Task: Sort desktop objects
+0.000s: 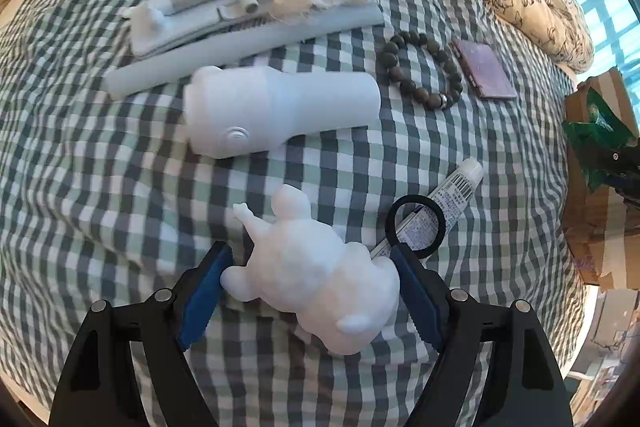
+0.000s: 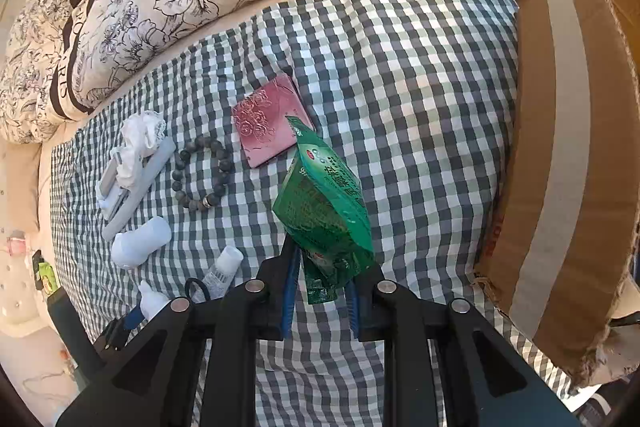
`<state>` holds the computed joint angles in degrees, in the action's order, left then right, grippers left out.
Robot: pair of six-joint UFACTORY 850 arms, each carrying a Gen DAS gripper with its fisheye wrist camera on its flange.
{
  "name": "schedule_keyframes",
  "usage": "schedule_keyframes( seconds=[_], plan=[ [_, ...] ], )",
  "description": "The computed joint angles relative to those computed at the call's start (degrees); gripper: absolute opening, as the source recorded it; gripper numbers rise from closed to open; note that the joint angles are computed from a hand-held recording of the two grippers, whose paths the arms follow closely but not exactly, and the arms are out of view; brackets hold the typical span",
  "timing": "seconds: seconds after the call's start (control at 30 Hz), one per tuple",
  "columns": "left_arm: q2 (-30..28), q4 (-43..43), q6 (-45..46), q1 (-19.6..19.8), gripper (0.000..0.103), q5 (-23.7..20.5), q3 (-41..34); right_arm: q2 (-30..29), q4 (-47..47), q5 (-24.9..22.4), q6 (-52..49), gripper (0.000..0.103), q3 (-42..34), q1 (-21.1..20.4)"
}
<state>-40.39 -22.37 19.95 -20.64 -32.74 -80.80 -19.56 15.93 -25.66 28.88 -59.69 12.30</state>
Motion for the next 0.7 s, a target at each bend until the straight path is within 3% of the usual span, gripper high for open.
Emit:
schedule_keyframes(
  seconds=[0.37,0.7],
  plan=[
    [6.2,1.1,1.5,1.6,0.082,-0.1,1.7,4.6,-5.2,-0.6,6.6,0.02,0.0,2.1],
    [9.8,-3.0,9.6,1.5,0.083,-1.3,0.8,11.7,-12.7,-2.4,17.4,0.02,2.2,4.5]
  ],
)
